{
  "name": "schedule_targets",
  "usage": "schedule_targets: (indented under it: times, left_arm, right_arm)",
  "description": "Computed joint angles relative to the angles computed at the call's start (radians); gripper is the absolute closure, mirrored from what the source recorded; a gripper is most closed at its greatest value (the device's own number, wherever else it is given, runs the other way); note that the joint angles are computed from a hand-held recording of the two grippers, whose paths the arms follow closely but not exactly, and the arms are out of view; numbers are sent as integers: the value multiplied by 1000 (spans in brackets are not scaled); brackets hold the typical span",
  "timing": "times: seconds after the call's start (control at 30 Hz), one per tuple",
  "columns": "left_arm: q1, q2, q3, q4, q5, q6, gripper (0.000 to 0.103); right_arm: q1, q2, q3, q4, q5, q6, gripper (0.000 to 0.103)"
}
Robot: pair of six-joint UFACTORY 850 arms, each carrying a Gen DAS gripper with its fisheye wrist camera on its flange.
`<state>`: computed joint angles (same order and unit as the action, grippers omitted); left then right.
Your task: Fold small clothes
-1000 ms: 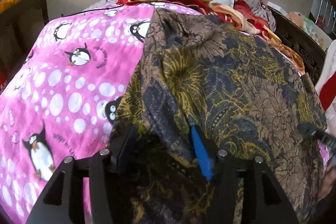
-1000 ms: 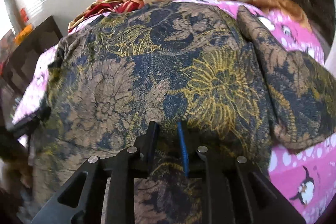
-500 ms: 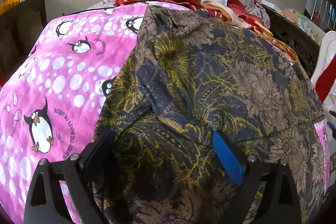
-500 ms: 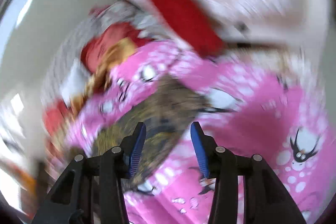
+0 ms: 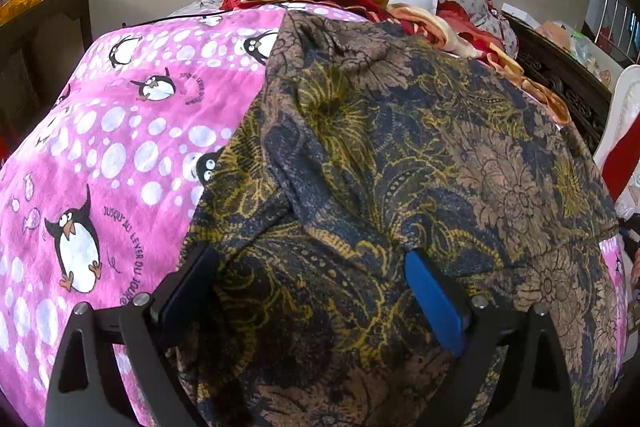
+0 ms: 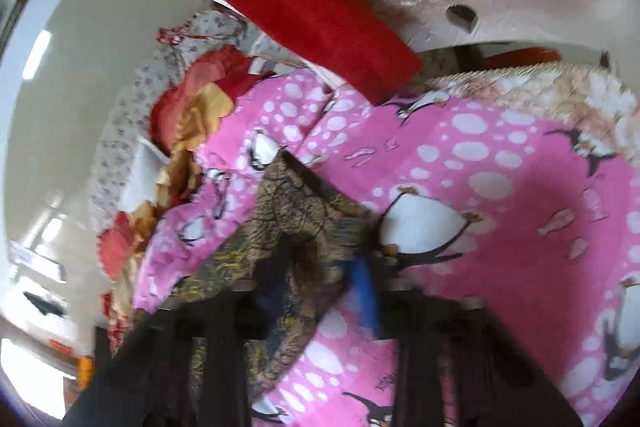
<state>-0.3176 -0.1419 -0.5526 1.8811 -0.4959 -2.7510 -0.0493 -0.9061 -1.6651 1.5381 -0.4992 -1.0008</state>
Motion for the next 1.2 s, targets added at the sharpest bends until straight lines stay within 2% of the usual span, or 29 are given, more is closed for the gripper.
schedule_targets:
  times: [0.07, 0.2, 0.4, 0.5, 0.57, 0.63, 0.73, 0.87, 0.97, 1.0, 1.1, 1.2]
  left_arm:
    - [0, 0, 1, 4, 0, -4, 6]
    - [0, 1, 2, 5, 0, -7, 6]
    - [6, 11, 11, 52, 3, -53, 6]
    - [7, 21, 24, 95, 0, -106, 6]
    - [8, 28, 33, 122, -1, -139, 6]
    - [7, 34, 40, 144, -2, -168, 6]
    - [14, 44, 55, 211, -2, -241, 6]
    - [15, 43, 56, 220, 1, -253, 5]
    - [14, 45, 57, 223, 0, -256, 5]
    - [15, 47, 60, 232, 0, -267, 5]
    - [18, 50, 65, 257, -2, -294, 5]
    - [21, 51, 68, 276, -2, -313, 4]
  right_arm:
    - [-3, 42, 26, -14, 24, -39, 103]
    - [3, 190, 100, 157, 137, -325, 103]
    - [37, 364, 104, 264, 242, -616, 103]
    - [91, 426, 131, 333, 200, -764, 103]
    - [142, 453, 153, 324, 145, -800, 103]
    - [221, 469, 181, 309, 96, -846, 103]
    - [342, 452, 203, 256, 47, -852, 103]
    - [506, 357, 191, 194, 11, -784, 103]
    - [604, 253, 147, 84, 67, -682, 103]
    - [640, 209, 132, -7, 94, -601, 103]
    - [686, 131, 113, -157, 132, -465, 103]
    - [708, 98, 117, -310, 160, -327, 103]
